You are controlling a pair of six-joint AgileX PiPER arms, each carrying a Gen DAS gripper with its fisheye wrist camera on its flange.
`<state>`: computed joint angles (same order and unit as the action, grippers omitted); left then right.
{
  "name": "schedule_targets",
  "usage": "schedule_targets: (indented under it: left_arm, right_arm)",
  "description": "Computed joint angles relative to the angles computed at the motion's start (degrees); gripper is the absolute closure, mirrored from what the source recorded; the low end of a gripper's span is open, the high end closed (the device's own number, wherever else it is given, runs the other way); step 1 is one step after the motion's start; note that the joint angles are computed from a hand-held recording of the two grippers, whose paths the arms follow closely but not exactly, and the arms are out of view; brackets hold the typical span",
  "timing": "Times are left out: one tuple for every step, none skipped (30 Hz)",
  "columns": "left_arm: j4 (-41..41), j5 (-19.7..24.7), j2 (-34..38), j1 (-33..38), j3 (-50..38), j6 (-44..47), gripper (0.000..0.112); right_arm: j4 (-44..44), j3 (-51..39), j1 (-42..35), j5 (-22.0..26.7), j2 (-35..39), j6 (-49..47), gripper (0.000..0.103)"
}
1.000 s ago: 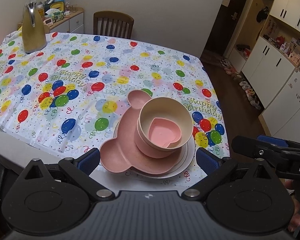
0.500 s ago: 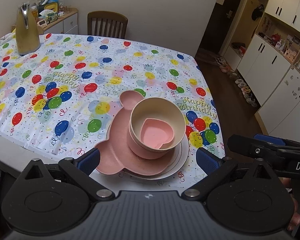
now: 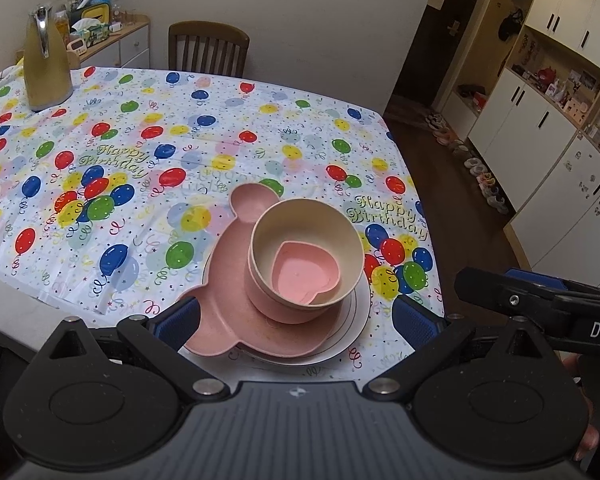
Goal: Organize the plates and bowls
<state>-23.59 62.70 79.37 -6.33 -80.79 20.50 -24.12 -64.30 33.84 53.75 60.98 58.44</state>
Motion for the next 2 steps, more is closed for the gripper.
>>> schedule_targets:
  left_arm:
    - [0.0, -0.2, 0.2, 0.1, -0.1, -0.1, 0.010]
    - [0.0, -0.3, 0.2, 0.1, -0.2, -0.1, 0.010]
  right_arm:
    - [0.1, 0.0, 0.0, -0.1, 0.0, -0.1, 0.000]
    - [0.1, 0.0, 0.0, -0.1, 0.0, -0.1, 0.000]
